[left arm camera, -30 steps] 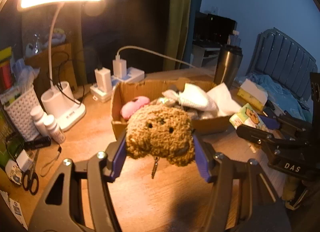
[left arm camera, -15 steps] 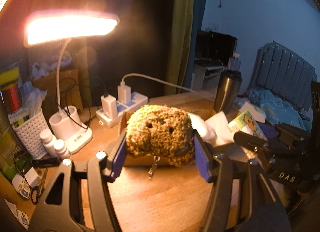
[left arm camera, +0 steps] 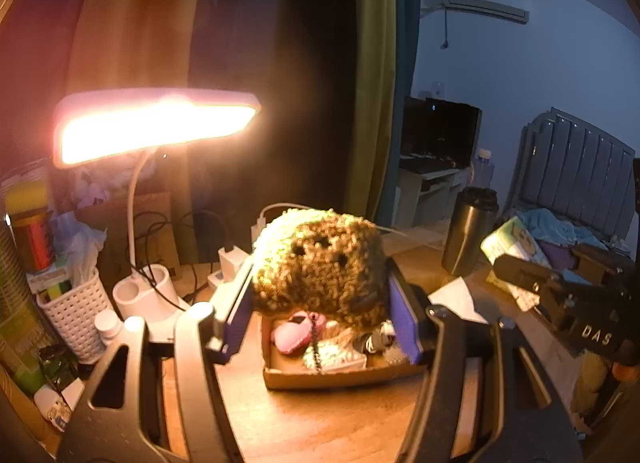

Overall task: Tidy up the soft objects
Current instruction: 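Drop the teddy keychain into the box with the left tool while the right tool carries the tissue pack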

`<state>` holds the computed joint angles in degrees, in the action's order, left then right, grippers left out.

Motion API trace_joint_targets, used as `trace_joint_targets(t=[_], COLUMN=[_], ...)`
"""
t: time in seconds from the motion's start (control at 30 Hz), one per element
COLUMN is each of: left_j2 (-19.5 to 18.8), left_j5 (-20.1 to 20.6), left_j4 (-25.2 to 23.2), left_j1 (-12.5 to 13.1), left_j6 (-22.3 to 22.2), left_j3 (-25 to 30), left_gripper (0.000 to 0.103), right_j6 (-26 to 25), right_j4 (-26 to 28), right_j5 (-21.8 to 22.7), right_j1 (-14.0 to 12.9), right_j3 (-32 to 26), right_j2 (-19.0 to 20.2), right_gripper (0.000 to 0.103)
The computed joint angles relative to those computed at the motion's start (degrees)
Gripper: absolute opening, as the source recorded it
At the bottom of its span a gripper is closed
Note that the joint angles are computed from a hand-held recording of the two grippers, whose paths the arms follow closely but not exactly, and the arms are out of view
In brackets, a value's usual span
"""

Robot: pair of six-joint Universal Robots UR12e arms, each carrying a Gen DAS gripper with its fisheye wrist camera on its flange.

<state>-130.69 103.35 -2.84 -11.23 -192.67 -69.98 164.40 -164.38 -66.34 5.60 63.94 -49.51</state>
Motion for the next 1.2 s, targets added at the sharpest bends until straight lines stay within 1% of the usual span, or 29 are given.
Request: trace_joint_targets(t=[0.17, 0.27, 0.5, 0.63, 0.83, 0.93, 0.97, 1.0, 1.03, 1.13, 1.2], left_j2=[-0.89, -1.59, -2.78, -3.71, -4.56, -4.95, -5.05, -5.03, -5.01, -4.76, -4.50], left_j5=[-0.56, 0.33, -1.73, -3.13, -5.44, -6.23, -5.92, -5.84, -5.64, -5.31, -5.49], left_j4=[0.28, -0.54, -3.07, -5.85, -10.55, -13.26, -13.85, -13.84, -13.50, -12.82, -12.60], left_j1=[0.41, 0.45, 1.26, 1.65, 2.39, 2.57, 2.51, 2.44, 2.40, 2.45, 2.60], left_j6=[-0.28, 0.04, -1.33, -1.89, -4.23, -4.59, -4.51, -4.39, -4.28, -4.46, -4.63], left_j3=[0.97, 1.59, 2.50, 3.59, 4.62, 5.45, 5.65, 5.61, 5.50, 5.01, 4.61], left_gripper=[0.061, 0.061, 0.061, 0.061, 0.063, 0.067, 0.072, 0.076, 0.078, 0.080, 0.083], right_j6=[0.60, 0.86, 0.49, 0.39, 0.51, 0.37, 0.36, 0.32, 0.19, -0.14, -0.08], right_j4=[-0.20, 0.13, 2.93, 4.84, 7.50, 8.73, 8.93, 9.23, 9.62, 10.53, 10.99], right_j5=[-0.14, -0.09, -0.01, 0.22, 0.77, 1.07, 1.16, 1.24, 1.34, 1.52, 1.68], right_j1=[0.24, 0.38, 0.82, 1.00, 1.16, 1.34, 1.38, 1.44, 1.53, 1.74, 1.76], right_j3=[-2.86, -4.32, -7.43, -9.21, -11.28, -12.56, -12.83, -13.20, -13.64, -14.45, -14.81], right_j2=[1.37, 2.23, 4.23, 5.47, 6.92, 7.68, 7.84, 8.07, 8.34, 8.89, 9.14], right_gripper=[0.049, 0.049, 0.049, 0.049, 0.049, 0.049, 0.049, 0.049, 0.049, 0.049, 0.049])
